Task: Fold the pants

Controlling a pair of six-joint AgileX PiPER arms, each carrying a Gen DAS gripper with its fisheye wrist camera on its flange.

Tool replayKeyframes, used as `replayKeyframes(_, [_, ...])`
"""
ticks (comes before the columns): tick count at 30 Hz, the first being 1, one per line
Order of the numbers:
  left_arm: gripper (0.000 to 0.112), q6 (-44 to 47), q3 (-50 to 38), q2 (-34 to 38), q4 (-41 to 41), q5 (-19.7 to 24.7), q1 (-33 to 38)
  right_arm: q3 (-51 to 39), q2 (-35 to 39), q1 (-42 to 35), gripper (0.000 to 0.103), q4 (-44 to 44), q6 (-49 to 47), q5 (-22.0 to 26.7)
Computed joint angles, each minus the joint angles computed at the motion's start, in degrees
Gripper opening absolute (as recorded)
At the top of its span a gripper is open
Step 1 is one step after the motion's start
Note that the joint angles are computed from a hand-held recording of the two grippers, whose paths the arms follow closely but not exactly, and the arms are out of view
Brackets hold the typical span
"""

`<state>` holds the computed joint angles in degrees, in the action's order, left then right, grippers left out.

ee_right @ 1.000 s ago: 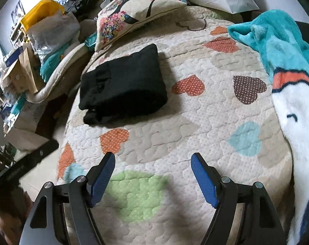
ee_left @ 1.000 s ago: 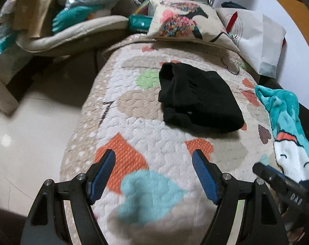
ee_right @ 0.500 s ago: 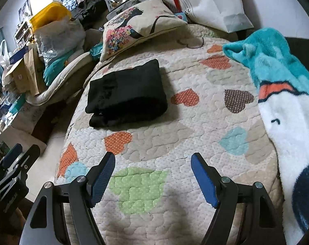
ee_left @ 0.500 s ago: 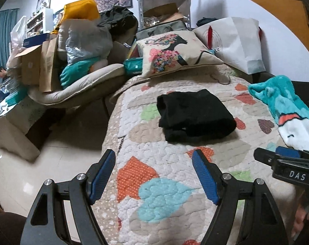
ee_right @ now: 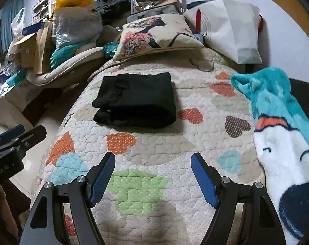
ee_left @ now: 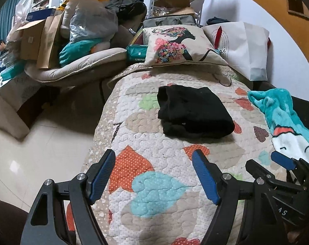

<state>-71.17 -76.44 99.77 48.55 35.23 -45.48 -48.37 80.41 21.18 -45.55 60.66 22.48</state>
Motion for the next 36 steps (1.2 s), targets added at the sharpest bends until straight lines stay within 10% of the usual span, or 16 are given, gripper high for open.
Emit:
replayKeyframes(29, [0.077, 4.0, -0.8, 0.7, -1.8, 1.5, 0.3, 0.5, 0.2, 0.0, 0.081, 1.9, -0.1, -0.5])
replayKeyframes(36, [0.084, -9.8, 1.9, -1.2, 13.7, 4.7, -2.8, 0.6, 0.2, 0.1, 0.081, 1.1, 0.6, -0.5])
